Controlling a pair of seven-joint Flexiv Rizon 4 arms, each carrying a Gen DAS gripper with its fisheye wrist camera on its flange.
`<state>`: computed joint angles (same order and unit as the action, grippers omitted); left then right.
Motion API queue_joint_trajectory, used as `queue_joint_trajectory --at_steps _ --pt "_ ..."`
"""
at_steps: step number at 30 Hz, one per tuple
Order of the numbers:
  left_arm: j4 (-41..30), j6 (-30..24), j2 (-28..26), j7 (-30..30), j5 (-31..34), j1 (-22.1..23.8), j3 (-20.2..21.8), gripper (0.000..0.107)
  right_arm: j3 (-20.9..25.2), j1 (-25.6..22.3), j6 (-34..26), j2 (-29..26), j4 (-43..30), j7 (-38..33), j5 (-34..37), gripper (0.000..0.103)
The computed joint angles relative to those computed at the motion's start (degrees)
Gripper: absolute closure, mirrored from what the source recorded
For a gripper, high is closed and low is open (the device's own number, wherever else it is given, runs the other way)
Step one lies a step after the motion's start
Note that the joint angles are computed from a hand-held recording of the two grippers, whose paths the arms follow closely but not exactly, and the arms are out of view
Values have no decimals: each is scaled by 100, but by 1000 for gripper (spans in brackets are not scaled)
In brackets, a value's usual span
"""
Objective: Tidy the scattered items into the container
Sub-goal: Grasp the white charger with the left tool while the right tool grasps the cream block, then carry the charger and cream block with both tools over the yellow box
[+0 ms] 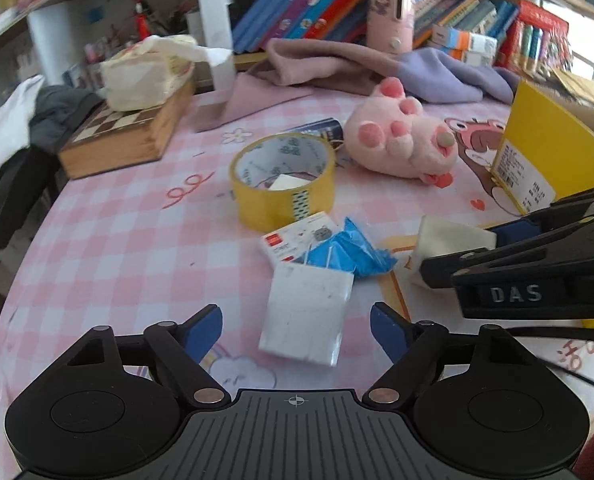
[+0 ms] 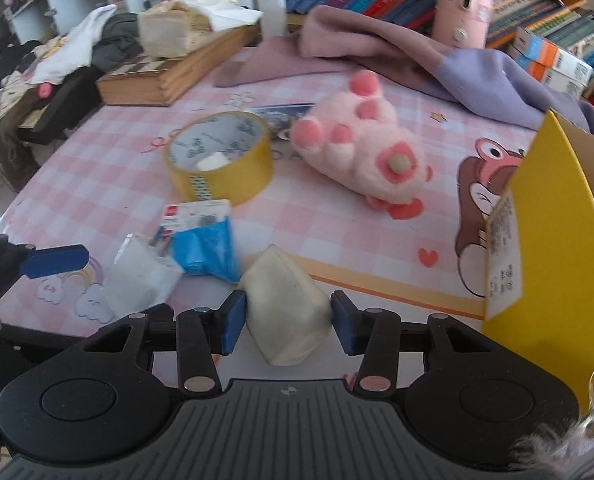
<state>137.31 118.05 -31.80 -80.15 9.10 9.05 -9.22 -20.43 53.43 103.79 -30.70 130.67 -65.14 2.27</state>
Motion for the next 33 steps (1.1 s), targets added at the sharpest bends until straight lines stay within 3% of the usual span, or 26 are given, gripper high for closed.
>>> queue_joint_trajectory --at_steps 3,5,8,11,15,27,33 --pt "-112 -158 -102 26 45 112 -119 43 244 -275 -18 2 -44 33 -49 57" --pt "-124 -249 -148 -22 110 321 -301 60 299 -343 -43 -10 -73 25 -101 54" --pt "-84 -170 -205 -140 224 584 -499 61 441 -493 -166 -25 -123 52 -216 51" --pt "-27 -168 -161 -272 320 804 -645 63 443 -511 -114 -14 -88 108 -268 58" --pt "89 -79 -39 -465 505 1090 -829 63 161 -185 204 45 48 43 -63 63" --pt "670 509 465 -968 1375 1612 -910 63 -287 887 599 467 577 -338 976 64" --pt "1025 804 729 -1311 1931 2004 -892 63 -738 1810 815 646 844 -640 1634 64"
